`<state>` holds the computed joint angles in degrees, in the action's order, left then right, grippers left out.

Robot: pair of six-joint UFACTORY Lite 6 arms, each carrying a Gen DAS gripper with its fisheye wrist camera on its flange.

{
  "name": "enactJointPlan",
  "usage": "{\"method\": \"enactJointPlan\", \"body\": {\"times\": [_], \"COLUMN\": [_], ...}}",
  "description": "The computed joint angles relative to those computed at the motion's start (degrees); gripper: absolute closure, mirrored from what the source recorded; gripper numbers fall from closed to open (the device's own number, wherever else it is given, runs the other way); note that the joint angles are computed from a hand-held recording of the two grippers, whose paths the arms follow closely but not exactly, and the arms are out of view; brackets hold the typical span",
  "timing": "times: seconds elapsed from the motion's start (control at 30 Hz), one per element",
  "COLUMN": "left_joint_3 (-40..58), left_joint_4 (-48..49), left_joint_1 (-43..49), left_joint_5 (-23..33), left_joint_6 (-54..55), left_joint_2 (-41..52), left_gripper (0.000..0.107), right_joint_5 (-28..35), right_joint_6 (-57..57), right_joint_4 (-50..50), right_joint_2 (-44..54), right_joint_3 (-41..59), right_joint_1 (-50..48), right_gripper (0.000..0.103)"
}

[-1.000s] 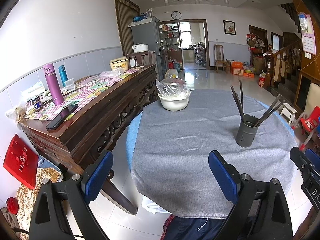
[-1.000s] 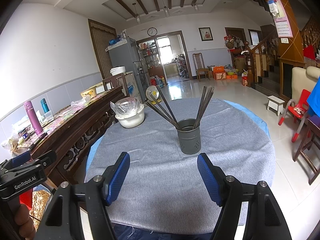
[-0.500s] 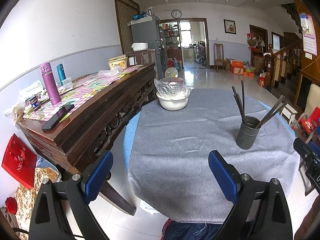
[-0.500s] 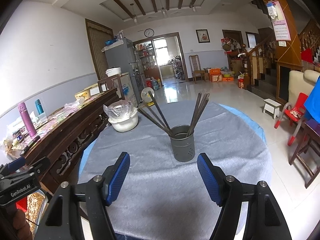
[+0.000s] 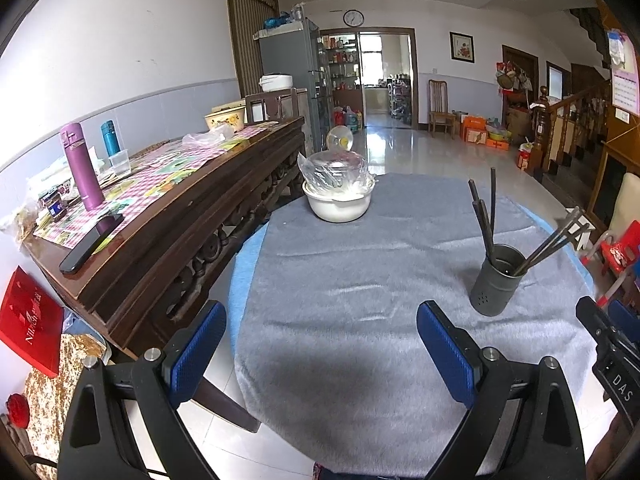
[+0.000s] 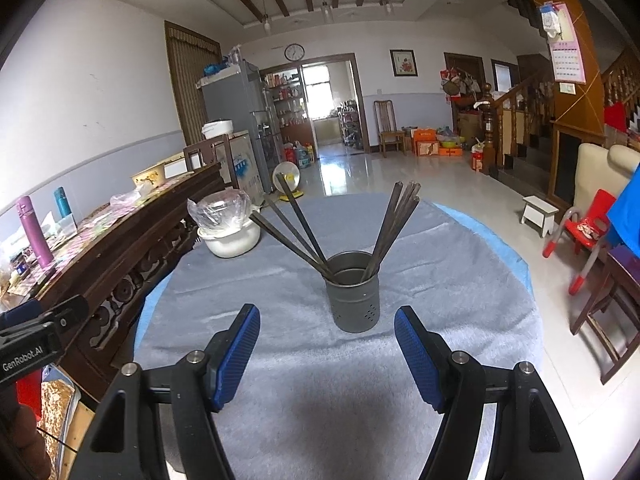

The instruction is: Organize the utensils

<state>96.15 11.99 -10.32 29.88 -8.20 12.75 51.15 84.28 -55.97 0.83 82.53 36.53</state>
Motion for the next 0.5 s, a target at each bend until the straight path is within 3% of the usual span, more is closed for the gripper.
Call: {"method": "enactJointPlan", "body": {"times": [0.4,0.5], "left_joint_3": [16.5,25.8], "left_joint_4": [3.3,-2.1], "left_joint_1": [-2.9,-2.5], "left_joint_5": [5.6,9.0], "left_joint_6": [-3.0,1.6], "left_joint_2": [14.7,22.9], "left_gripper": [0.011,0.011], "right_joint_5": [-8.8,-11.1], "right_joint_6": [-6.0,-6.4], "right_joint_4": [6.7,7.6], "right_joint_2": [5.3,6.2], "right_joint_3": [1.6,0.3], "right_joint_1": [-10.5,-13.7], "right_gripper": [0.029,0.029]}}
